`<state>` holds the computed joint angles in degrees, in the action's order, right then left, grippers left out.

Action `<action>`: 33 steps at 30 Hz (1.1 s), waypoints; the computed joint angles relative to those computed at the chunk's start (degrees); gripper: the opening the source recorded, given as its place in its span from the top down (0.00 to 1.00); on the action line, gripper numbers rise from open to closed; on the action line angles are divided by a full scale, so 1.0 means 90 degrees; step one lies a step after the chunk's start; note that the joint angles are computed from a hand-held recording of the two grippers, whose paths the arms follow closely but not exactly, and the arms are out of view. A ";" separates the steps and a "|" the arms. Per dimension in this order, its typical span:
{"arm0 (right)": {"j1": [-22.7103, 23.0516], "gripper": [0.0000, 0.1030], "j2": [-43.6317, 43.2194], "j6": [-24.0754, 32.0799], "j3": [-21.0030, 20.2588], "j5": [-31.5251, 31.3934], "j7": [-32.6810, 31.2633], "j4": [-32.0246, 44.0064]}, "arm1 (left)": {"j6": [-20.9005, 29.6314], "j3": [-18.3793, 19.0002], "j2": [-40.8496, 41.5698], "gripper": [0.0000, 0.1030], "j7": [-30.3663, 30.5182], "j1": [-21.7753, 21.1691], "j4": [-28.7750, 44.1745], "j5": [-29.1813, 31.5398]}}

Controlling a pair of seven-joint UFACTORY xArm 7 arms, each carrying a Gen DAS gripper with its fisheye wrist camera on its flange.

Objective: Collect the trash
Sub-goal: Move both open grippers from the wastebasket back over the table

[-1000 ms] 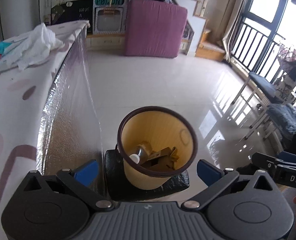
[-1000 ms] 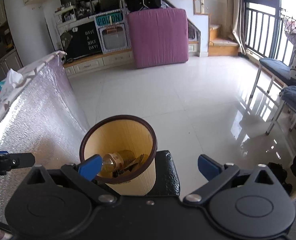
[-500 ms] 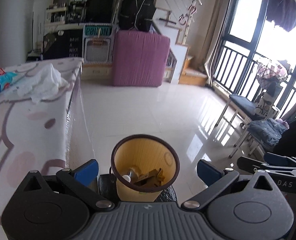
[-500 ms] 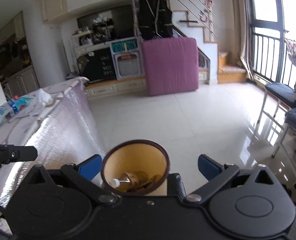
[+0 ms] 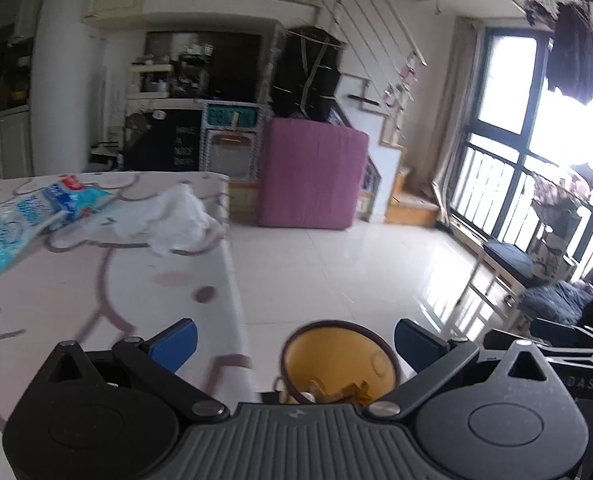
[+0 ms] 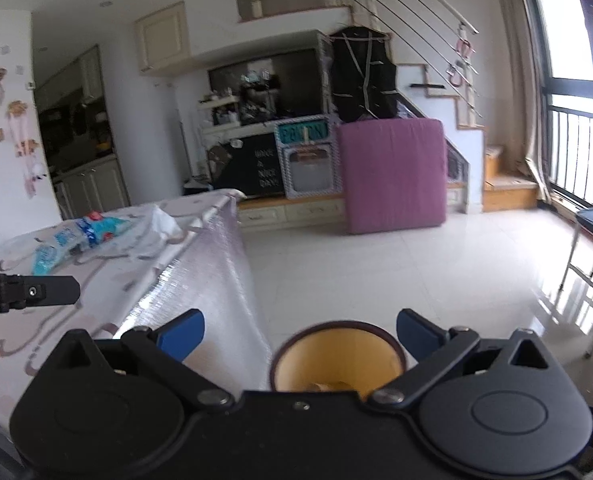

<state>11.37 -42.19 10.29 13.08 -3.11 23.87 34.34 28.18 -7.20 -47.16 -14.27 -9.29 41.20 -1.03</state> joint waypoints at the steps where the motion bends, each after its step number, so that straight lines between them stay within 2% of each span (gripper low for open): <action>1: 0.0026 0.00 0.0053 -0.0085 0.0030 0.0004 0.0011 0.0016 | -0.0010 0.0055 -0.0040 0.00 0.0010 0.0056 -0.0022 0.0023; 11: -0.0244 0.00 0.1139 -0.0936 0.0861 -0.0305 0.0416 0.0661 | -0.0228 0.0740 -0.0458 0.00 0.0569 0.0768 -0.0342 0.0286; 15: -0.0372 0.00 0.1682 -0.1047 0.1166 -0.0495 0.0558 0.1153 | -0.0256 0.1059 -0.0470 0.00 0.1006 0.1122 -0.0294 0.0380; 19: -0.0740 0.00 0.2253 -0.1104 0.1644 -0.0844 0.0811 0.1733 | -0.0387 0.1413 -0.0306 0.00 0.1519 0.1366 -0.0181 0.0389; 23: -0.0848 0.00 0.2930 -0.1058 0.1935 -0.1222 0.1118 0.2377 | -0.0729 0.1684 0.0097 0.00 0.2058 0.1569 -0.0014 0.0386; 26: -0.0800 0.00 0.3442 -0.0983 0.2022 -0.1561 0.1338 0.2851 | -0.1035 0.2162 0.0509 0.00 0.2720 0.1330 0.0161 0.0169; 28: -0.0884 0.00 0.3819 -0.0876 0.2185 -0.1992 0.1656 0.3226 | -0.1170 0.2723 0.0877 0.00 0.3421 0.0818 0.0388 -0.0141; 31: -0.0679 0.00 0.4483 -0.0425 0.2171 -0.2418 0.1744 0.3944 | -0.1142 0.3755 0.1415 0.00 0.4639 -0.0165 0.0894 -0.0717; 33: -0.0473 0.00 0.4875 -0.0207 0.2073 -0.2567 0.1678 0.4375 | -0.0866 0.4215 0.1862 0.00 0.5068 -0.0547 0.1346 -0.1109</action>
